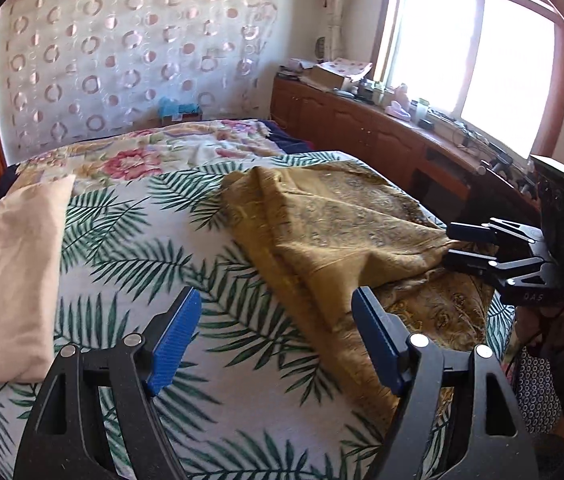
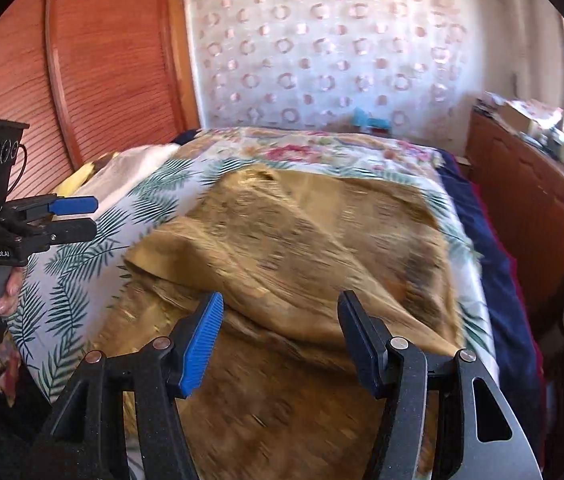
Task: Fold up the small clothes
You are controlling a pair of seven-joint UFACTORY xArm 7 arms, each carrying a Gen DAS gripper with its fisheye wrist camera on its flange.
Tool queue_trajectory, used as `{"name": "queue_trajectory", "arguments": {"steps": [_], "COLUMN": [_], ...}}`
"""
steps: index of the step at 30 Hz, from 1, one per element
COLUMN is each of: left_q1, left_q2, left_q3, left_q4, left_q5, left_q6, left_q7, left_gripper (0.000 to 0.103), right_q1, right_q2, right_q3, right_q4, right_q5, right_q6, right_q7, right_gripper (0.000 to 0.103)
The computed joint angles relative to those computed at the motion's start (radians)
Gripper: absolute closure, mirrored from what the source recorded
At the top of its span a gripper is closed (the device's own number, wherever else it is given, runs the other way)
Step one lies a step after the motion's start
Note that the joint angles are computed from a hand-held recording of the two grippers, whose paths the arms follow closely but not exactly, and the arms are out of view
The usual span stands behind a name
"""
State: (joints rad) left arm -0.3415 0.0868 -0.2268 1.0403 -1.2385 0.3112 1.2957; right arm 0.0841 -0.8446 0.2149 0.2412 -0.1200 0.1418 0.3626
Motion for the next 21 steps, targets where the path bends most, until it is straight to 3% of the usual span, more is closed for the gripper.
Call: {"name": "queue_trajectory", "arguments": {"steps": [5, 12, 21], "left_q1": [0.008, 0.042, 0.077], "left_q2": [0.01, 0.054, 0.113], "left_q3": [0.005, 0.002, -0.021], "left_q4": [-0.008, 0.014, 0.057], "left_q5": [0.01, 0.03, 0.078], "left_q6": [-0.039, -0.017, 0.003], "left_q7": [0.018, 0.014, -0.024], "left_gripper": [0.025, 0.025, 0.025], "right_q1": [0.048, 0.109, 0.092], "right_q2": [0.205, 0.379, 0.502], "right_q3": [-0.05, -0.102, -0.089], "right_q4": [0.113, 0.243, 0.36], "right_q5": [-0.007, 0.011, 0.009], "right_q6": [-0.036, 0.026, 0.103], "right_q7": [-0.088, -0.228, -0.312], "right_gripper": [0.041, 0.036, 0.031]}}
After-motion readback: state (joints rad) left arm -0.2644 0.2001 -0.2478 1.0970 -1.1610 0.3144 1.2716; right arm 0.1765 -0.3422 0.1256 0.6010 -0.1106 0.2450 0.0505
